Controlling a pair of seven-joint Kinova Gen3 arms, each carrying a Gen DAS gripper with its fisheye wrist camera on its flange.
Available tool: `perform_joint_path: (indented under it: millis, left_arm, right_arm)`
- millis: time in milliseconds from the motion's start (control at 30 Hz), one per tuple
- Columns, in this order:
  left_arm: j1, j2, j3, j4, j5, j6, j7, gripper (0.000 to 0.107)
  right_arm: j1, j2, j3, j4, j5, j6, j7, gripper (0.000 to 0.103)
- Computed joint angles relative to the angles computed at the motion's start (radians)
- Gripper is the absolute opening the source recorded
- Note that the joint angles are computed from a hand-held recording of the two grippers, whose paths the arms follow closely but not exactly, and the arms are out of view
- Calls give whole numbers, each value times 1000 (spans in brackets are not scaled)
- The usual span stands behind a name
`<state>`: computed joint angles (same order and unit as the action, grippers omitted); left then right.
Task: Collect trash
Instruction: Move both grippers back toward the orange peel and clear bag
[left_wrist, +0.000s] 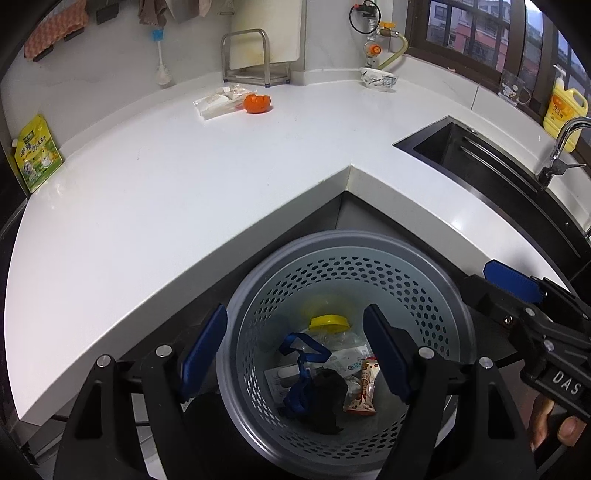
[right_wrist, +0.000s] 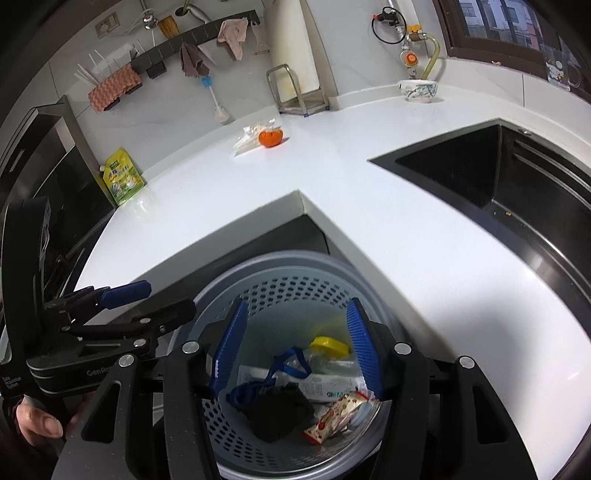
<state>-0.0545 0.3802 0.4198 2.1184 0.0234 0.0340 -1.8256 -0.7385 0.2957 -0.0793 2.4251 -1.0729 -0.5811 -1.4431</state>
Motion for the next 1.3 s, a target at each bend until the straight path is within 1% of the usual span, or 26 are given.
perform_joint_path:
  millis: [133,300,433,500,633,733,800,867,933,1033,1133,1200,1300]
  left_arm:
    - [-39,-4,38,-9,-2,7,-8,75]
    - [-169,3,173,-28,15,23,-48,75]
    - [-251,13,250,-45,34,26,-83,76]
    - [-289,19,282,-57,45,25,-98,77]
    - [-325,33,305,-81,54,17,-111,78]
    - [-348,44,319,-105,61,24,-118,78]
    - [-352,50,317,-124,64,26,-123,78]
    - [-339,51,295,-146,68,30,-125,79]
    - [-334,56,283,-166,73,32,-128,80]
    - [-302,67,237,-213,82,40,-125,81]
    - [-257,80,180,-269,90,52,-123,81]
    - [-209,89,121,-316,94,62,-116,82]
    - [-171,112,70,-390,105,93,-112,86]
  right_arm:
    - [13,-17,11,-10,-9,13,32,54]
    - [31,-47,16,-40,-51,31,122,54]
    - [74,-56,0,-58,2,41,93,54]
    - [79,-55,5,-76,2,45,108,54]
    - [83,-48,16,-110,-28,58,166,56]
    - [109,-40,23,-136,-16,90,176,56]
    - [129,-34,24,-149,8,106,169,56]
    - [125,-25,51,-176,-1,130,206,56]
    - [139,-13,66,-206,18,157,228,56]
    - [153,10,96,-254,47,205,249,57]
    - [173,43,144,-323,91,286,260,57]
    - [194,74,174,-387,140,355,257,57]
    - [213,115,214,-475,198,448,248,57]
